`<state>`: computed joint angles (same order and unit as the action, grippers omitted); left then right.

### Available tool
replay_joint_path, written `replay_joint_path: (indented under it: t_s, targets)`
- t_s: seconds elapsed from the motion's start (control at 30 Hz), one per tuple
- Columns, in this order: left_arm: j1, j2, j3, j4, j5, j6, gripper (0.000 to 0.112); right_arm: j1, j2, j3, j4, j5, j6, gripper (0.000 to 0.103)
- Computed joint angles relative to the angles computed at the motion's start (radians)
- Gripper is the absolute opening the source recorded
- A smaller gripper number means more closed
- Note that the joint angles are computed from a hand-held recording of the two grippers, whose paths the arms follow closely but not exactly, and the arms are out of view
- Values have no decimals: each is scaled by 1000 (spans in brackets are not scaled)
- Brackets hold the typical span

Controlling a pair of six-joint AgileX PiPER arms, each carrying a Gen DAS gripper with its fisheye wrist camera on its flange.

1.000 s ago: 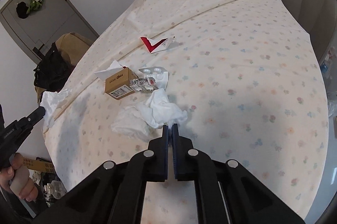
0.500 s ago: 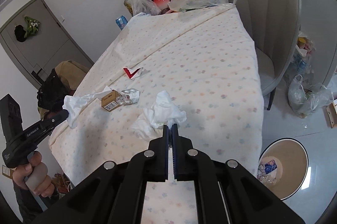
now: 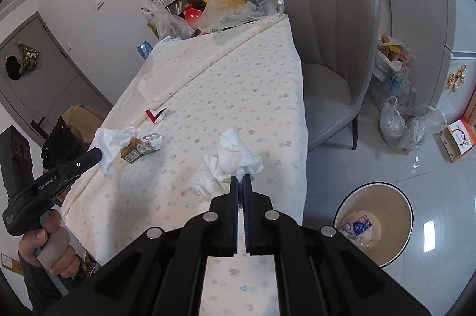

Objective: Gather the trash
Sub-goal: 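Close the right gripper on the crumpled white tissue, then carry both tissues over the floor bin while both grippers open to drop them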

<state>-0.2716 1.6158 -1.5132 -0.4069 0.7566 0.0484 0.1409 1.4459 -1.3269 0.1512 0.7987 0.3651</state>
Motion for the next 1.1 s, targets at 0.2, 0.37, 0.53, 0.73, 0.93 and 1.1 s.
replay_joint_path:
  t_s: [0.2,0.37,0.53,0.73,0.93,1.1]
  targets:
    - [-80,50,-76,29,14,-23,3,-79,-84,65,-8,3,-1,4]
    - [-156,108,-159,59,30,-50,3,-168,-160,140,-2,7,-19,4]
    - [-213,175,-248,59,56,-49,3,-282,-216,214,6,18,-48,4]
    - [-280,284,-404,74,111,-60,3,-414,-264,285,45,13,-99,4]
    - [-347,393,-558,81,162,-75,3,-543,-275,334,102,16,-193,4]
    - [-398,512,-741,106,242,-106,3,-637,-249,377,162,-12,-276,4]
